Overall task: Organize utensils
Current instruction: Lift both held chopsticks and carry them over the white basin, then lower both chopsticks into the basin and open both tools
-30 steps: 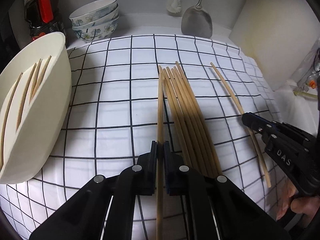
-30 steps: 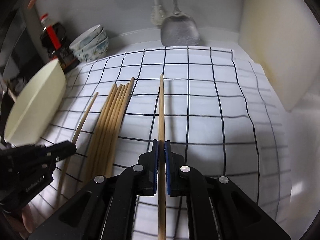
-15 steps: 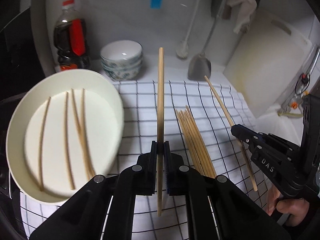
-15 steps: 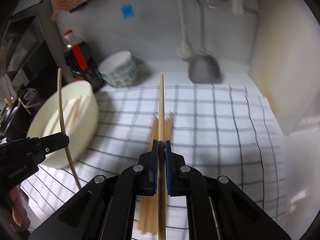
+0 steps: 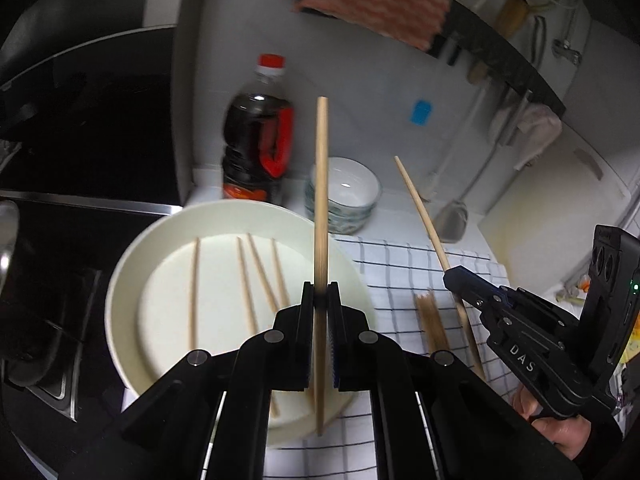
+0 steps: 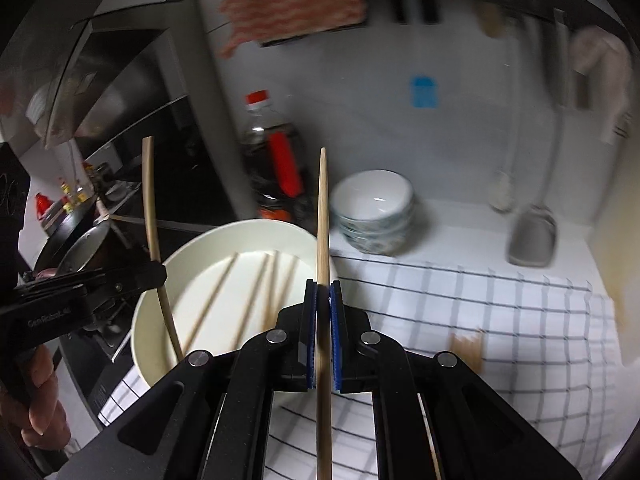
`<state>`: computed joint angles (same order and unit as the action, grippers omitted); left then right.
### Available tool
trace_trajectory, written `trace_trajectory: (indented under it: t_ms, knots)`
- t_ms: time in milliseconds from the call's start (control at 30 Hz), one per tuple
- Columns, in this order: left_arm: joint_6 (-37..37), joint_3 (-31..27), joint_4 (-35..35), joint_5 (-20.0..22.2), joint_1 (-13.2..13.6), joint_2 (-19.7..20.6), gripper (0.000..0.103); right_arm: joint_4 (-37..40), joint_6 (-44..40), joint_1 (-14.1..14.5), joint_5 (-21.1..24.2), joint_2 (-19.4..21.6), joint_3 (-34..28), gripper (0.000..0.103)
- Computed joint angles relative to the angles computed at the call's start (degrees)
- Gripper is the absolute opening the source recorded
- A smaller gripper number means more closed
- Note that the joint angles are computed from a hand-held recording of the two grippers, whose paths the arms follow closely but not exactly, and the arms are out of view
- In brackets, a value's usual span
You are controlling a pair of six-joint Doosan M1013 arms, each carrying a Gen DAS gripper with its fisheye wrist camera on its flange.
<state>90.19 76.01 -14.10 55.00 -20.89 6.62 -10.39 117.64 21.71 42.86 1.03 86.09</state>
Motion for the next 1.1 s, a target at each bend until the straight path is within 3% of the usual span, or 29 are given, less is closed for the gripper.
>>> trace_trajectory:
  t_ms: [367, 1100]
  knots:
    - [0.26, -1.65, 1.31, 2.75, 4.09, 4.54, 0.008, 9.25, -3.02, 0.93, 3.18, 7.78, -6.16, 0.006]
    - [-0.82, -2.04, 6.24, 7.66, 4.03, 9.14, 0.009, 16.24, 0.74, 0.65, 13.06, 15.28, -12.37, 0.006]
